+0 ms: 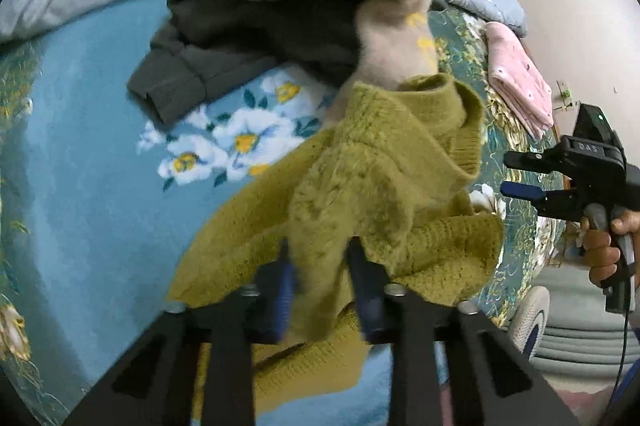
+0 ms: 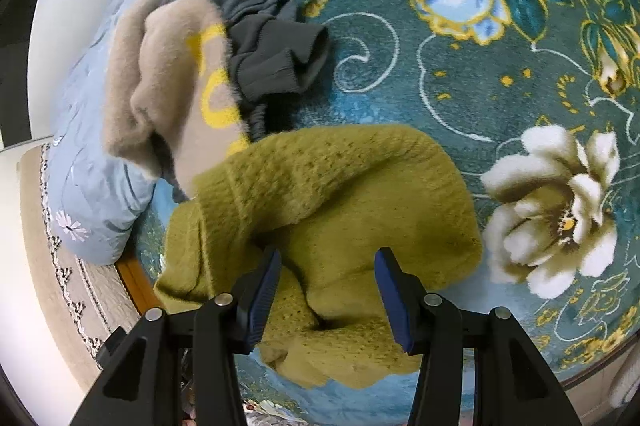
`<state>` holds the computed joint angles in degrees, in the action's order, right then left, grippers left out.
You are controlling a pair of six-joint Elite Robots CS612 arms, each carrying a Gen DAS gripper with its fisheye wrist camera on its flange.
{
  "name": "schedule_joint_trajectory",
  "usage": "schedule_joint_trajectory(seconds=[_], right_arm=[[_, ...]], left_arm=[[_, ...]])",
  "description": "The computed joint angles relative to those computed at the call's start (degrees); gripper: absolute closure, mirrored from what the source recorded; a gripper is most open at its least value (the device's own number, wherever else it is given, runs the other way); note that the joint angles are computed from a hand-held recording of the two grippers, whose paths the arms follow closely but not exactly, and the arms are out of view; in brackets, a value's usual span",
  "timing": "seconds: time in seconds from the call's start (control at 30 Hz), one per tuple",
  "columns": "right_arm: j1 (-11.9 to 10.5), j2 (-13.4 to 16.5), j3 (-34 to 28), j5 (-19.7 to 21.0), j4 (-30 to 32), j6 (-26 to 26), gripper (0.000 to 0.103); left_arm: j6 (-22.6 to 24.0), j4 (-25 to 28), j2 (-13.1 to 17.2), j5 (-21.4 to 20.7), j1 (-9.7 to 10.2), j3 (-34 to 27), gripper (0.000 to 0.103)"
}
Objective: Fold clothes
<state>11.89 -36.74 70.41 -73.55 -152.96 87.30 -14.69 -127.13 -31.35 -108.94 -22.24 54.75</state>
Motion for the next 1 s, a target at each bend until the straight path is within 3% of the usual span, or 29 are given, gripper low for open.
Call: schedule_joint_trajectory(seconds=[0.1, 0.33, 0.43, 0.57, 0.77, 0.93, 1.0], right_arm=[[0.2, 0.1, -0.3, 0.0, -0.9, 0.0, 0.051], [0.6, -1.2, 1.6, -1.6, -3.8, 0.9, 0.051], [0.7, -2.0, 2.8, -2.6, -4.6, 1.6, 0.051], [0.8, -2.0, 2.5, -2.6, -4.8, 1.3, 0.051], [0.5, 1.0, -4.3, 0.9, 1.5, -6.1, 0.051], [0.3, 6.7, -15.0, 5.2, 10.9, -12.4, 0.051], [0.5, 9.6, -20.9, 6.4, 16.5, -16.5, 0.051]], left_arm=[[1.2, -2.0, -1.1, 1.9, -0.45, 1.0, 0.090], [9.0, -4.8, -5.5, 13.9, -3.45, 5.8, 0.093], [9.5, -6.1, -8.1, 18.2, -4.50, 10.1, 0.094], [8.8, -5.5, -10.9, 20.4, -5.34, 15.3, 0.094], [1.5, -3.0, -11.7, 19.9, -5.24, 17.8, 0.094], [-4.3, -1.4, -10.7, 18.9, -4.70, 16.6, 0.094], [-10.5, 1.8, -10.2, 21.1, -4.97, 15.1, 0.093]])
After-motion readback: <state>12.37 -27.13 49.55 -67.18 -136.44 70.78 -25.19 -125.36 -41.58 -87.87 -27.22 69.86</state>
